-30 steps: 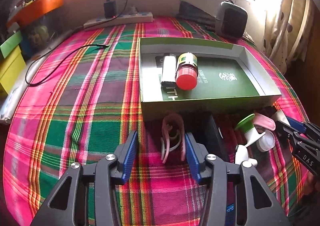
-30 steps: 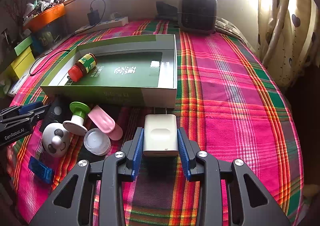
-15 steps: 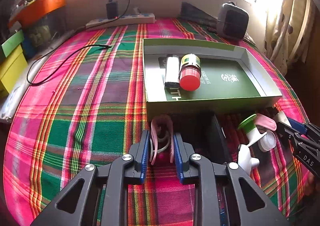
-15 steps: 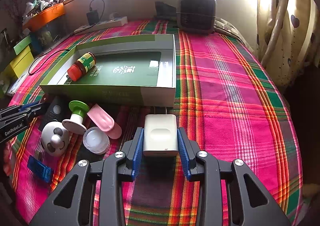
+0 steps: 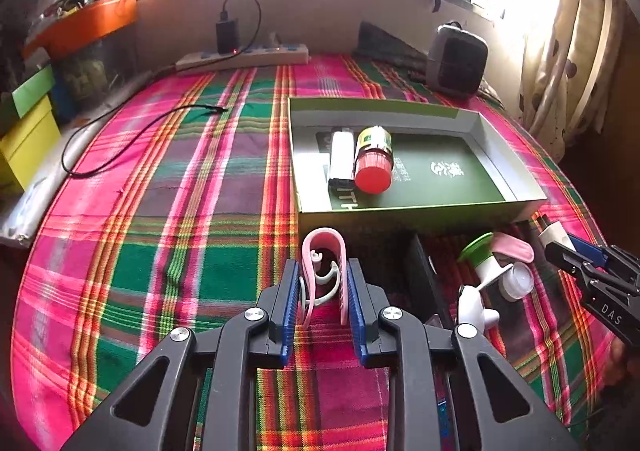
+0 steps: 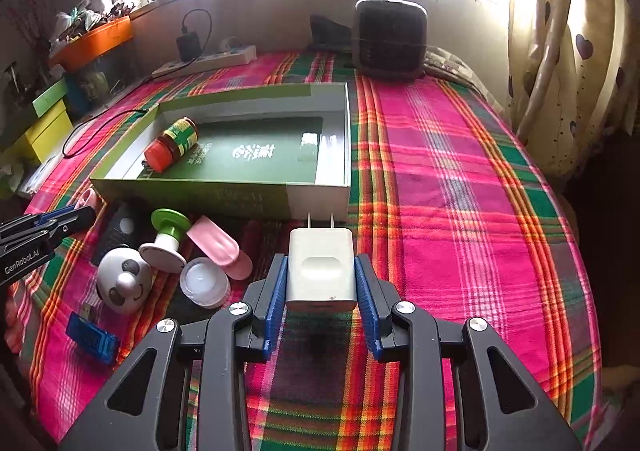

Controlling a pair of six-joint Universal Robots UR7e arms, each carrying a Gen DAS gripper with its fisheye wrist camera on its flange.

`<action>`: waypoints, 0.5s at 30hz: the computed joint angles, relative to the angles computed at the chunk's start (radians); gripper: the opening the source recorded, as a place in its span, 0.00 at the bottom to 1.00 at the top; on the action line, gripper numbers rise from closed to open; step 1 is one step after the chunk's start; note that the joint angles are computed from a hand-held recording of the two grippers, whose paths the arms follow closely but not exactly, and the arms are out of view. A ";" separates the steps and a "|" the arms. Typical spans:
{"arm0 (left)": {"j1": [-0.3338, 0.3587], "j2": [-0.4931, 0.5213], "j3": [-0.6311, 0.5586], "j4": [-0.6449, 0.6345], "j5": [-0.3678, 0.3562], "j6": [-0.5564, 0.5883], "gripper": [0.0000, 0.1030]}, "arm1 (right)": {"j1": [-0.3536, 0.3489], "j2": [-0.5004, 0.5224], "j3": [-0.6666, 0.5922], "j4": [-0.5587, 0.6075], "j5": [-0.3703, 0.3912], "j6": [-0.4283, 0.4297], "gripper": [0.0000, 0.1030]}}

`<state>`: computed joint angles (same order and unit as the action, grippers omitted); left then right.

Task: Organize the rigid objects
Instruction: 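Carry the pink earphones with the left tool while the right tool carries the charger into the box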

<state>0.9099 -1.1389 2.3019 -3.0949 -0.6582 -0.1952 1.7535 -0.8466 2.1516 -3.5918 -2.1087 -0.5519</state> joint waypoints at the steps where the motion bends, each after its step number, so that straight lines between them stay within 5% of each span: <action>1: -0.003 -0.005 0.000 0.000 0.000 0.000 0.21 | 0.003 -0.001 0.001 -0.001 0.000 0.001 0.34; 15: -0.005 -0.010 -0.053 -0.065 -0.034 0.101 0.21 | 0.049 -0.009 -0.057 0.027 0.027 -0.001 0.34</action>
<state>0.9053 -1.1490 2.2489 -3.1601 -0.6921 -0.0940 1.8027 -0.8551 2.0946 -3.5647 -2.0818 -0.5530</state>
